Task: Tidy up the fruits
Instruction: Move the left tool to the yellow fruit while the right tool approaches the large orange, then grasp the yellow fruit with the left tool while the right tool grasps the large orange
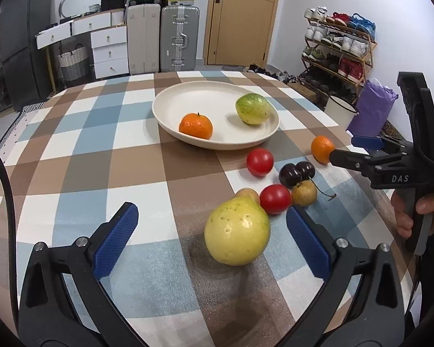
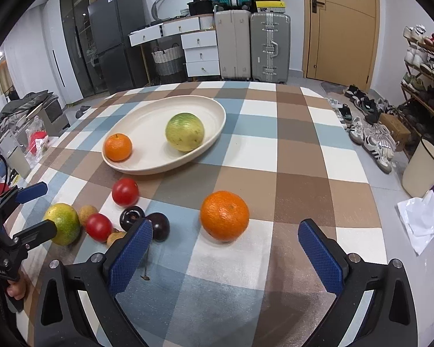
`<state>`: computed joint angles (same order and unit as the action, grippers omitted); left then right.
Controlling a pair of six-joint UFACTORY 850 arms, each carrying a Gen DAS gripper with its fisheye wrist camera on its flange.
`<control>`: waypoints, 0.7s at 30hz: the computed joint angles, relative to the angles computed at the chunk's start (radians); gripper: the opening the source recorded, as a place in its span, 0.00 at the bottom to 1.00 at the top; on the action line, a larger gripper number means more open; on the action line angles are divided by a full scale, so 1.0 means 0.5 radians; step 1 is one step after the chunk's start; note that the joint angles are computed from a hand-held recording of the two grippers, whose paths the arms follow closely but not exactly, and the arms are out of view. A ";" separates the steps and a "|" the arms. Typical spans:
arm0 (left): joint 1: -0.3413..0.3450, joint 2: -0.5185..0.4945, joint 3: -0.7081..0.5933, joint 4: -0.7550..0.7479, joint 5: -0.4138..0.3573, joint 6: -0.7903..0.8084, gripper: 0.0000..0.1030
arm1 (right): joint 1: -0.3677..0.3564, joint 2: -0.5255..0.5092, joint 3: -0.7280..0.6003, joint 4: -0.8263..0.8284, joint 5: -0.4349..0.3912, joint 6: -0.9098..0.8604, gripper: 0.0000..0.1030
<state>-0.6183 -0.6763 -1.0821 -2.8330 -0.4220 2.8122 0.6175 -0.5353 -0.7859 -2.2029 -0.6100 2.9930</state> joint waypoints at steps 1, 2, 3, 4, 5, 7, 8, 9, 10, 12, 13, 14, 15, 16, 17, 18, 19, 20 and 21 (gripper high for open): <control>-0.001 -0.005 -0.006 0.018 0.011 -0.016 0.99 | -0.006 -0.005 -0.004 0.002 0.012 0.002 0.99; -0.001 -0.010 -0.013 0.037 0.026 -0.036 0.99 | -0.015 -0.012 -0.011 0.004 0.030 0.004 0.99; 0.000 -0.014 -0.019 0.068 0.041 -0.066 0.99 | -0.024 -0.018 -0.017 -0.004 0.048 0.011 0.99; 0.002 -0.021 -0.030 0.112 0.063 -0.109 0.99 | -0.034 -0.026 -0.024 -0.022 0.067 0.027 0.99; 0.003 -0.030 -0.043 0.175 0.093 -0.166 0.99 | -0.049 -0.037 -0.036 -0.034 0.096 0.040 0.99; 0.004 -0.045 -0.064 0.265 0.135 -0.246 0.99 | -0.070 -0.056 -0.052 -0.085 0.128 0.089 0.99; 0.004 -0.050 -0.069 0.275 0.143 -0.256 0.99 | -0.074 -0.059 -0.052 -0.123 0.132 0.123 0.99; 0.002 -0.053 -0.074 0.273 0.149 -0.257 0.99 | -0.078 -0.064 -0.057 -0.152 0.138 0.144 0.99; 0.004 -0.056 -0.077 0.284 0.152 -0.269 0.99 | -0.079 -0.070 -0.065 -0.157 0.146 0.138 0.99; 0.007 -0.064 -0.088 0.341 0.167 -0.329 0.99 | -0.081 -0.085 -0.089 -0.128 0.166 0.085 0.99; 0.009 -0.072 -0.099 0.395 0.181 -0.383 0.99 | -0.082 -0.091 -0.099 -0.124 0.178 0.071 0.99; 0.013 -0.074 -0.103 0.451 0.187 -0.435 0.99 | -0.083 -0.097 -0.105 -0.134 0.185 0.074 0.99; 0.015 -0.078 -0.109 0.480 0.190 -0.462 0.97 | -0.086 -0.103 -0.112 -0.140 0.190 0.073 0.99; 0.015 -0.080 -0.112 0.480 0.191 -0.463 0.96 | -0.087 -0.107 -0.115 -0.141 0.192 0.070 0.99; 0.016 -0.082 -0.113 0.496 0.190 -0.476 0.95 | -0.090 -0.112 -0.116 -0.159 0.190 0.084 0.98; 0.017 -0.085 -0.117 0.521 0.191 -0.498 0.94 | -0.091 -0.113 -0.115 -0.173 0.185 0.099 0.98; 0.019 -0.090 -0.124 0.550 0.192 -0.526 0.92 | -0.096 -0.113 -0.113 -0.192 0.184 0.119 0.98; 0.020 -0.089 -0.123 0.566 0.191 -0.542 0.89 | -0.101 -0.113 -0.112 -0.214 0.186 0.141 0.98; 0.021 -0.090 -0.125 0.592 0.189 -0.567 0.84 | -0.106 -0.113 -0.111 -0.227 0.187 0.155 0.97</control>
